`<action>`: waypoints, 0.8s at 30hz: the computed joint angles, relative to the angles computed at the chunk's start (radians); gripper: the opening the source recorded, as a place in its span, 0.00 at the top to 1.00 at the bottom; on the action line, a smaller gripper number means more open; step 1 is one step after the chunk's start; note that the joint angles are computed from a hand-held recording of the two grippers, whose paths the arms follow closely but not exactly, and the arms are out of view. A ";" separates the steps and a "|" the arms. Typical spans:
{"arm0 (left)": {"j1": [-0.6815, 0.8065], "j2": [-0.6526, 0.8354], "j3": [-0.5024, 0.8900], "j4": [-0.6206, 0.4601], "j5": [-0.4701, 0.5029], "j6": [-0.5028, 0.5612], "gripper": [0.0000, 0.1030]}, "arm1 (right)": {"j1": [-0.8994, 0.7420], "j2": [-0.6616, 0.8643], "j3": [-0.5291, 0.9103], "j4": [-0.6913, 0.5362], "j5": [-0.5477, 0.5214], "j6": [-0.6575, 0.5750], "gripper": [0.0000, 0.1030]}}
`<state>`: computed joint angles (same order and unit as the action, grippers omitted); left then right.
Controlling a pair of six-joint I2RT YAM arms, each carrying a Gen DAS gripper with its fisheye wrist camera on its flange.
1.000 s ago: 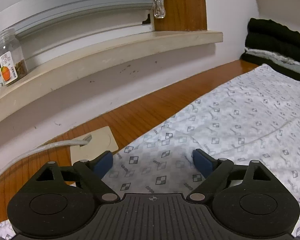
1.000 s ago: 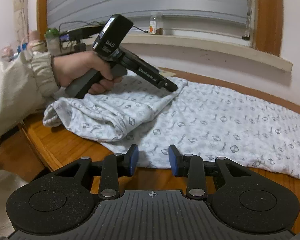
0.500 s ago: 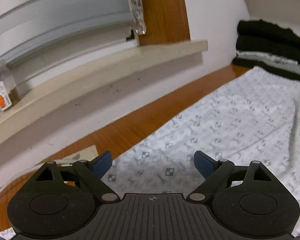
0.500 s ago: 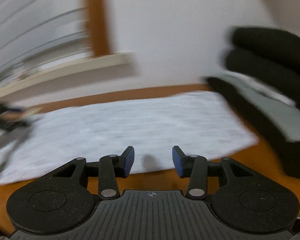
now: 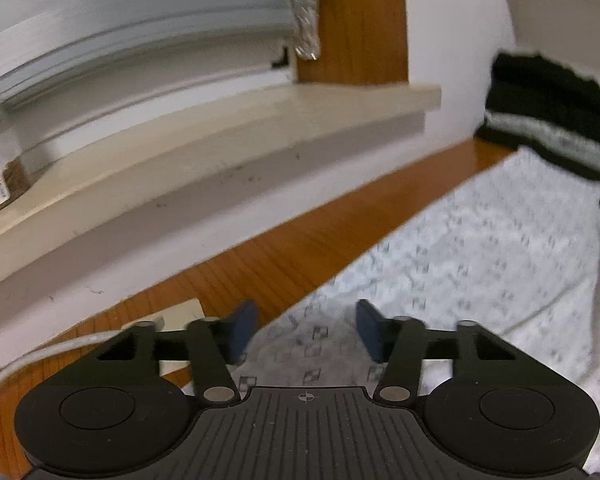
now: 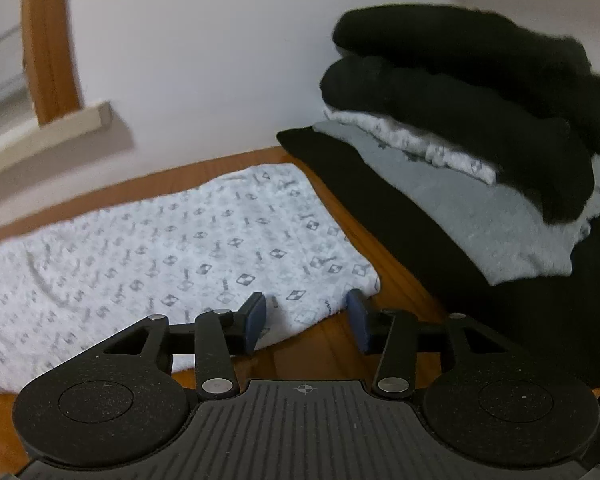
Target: Fold clothes
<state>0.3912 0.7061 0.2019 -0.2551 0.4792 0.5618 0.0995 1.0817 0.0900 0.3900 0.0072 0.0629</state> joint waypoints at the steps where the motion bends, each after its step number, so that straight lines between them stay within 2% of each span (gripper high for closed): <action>1: 0.001 0.005 -0.007 0.004 0.005 0.015 0.74 | 0.022 0.013 0.001 0.016 0.025 0.001 0.55; 2: 0.002 0.010 -0.014 0.008 0.009 0.030 0.81 | 0.030 0.024 0.000 0.032 0.033 0.005 0.55; 3: 0.012 0.002 -0.022 0.015 0.022 0.034 0.98 | 0.024 0.033 0.000 0.043 0.024 -0.001 0.55; 7: 0.081 -0.080 -0.065 0.067 0.081 -0.006 1.00 | 0.010 0.050 -0.007 0.074 0.012 -0.004 0.55; 11: 0.106 -0.043 -0.051 0.084 0.079 -0.006 0.99 | 0.004 0.060 0.002 0.074 0.009 0.017 0.55; 13: 0.107 -0.044 -0.051 0.080 0.063 -0.001 0.94 | -0.010 0.063 0.017 0.057 -0.007 0.039 0.56; 15: 0.117 -0.065 -0.050 0.060 0.062 -0.007 0.74 | -0.032 0.085 0.026 0.069 -0.030 0.056 0.56; 16: 0.132 -0.079 -0.048 0.042 0.081 -0.007 0.57 | -0.045 0.093 0.028 0.077 -0.048 0.069 0.56; 17: 0.149 -0.093 -0.046 0.024 0.100 -0.005 0.51 | -0.060 0.101 0.027 0.090 -0.064 0.084 0.57; 18: 0.165 -0.111 -0.042 -0.003 0.120 0.000 0.48 | -0.072 0.110 0.026 0.102 -0.077 0.101 0.58; 19: 0.179 -0.127 -0.033 -0.035 0.138 0.006 0.48 | -0.080 0.120 0.026 0.115 -0.082 0.114 0.67; 20: 0.192 -0.138 -0.023 -0.066 0.156 0.011 0.48 | -0.089 0.131 0.026 0.130 -0.089 0.126 0.82; 22: 0.218 -0.172 -0.006 -0.126 0.183 0.018 0.46 | -0.120 0.161 0.031 0.154 -0.138 0.146 0.87; 23: 0.228 -0.196 0.000 -0.155 0.193 0.022 0.45 | -0.120 0.163 0.036 0.156 -0.136 0.153 0.96; 24: 0.232 -0.215 0.005 -0.178 0.199 0.026 0.43 | -0.115 0.157 0.038 0.154 -0.128 0.160 0.95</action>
<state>0.6236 0.4913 0.2069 -0.4328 0.6782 0.5877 -0.0154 1.2385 0.1281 0.5442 -0.1208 0.2228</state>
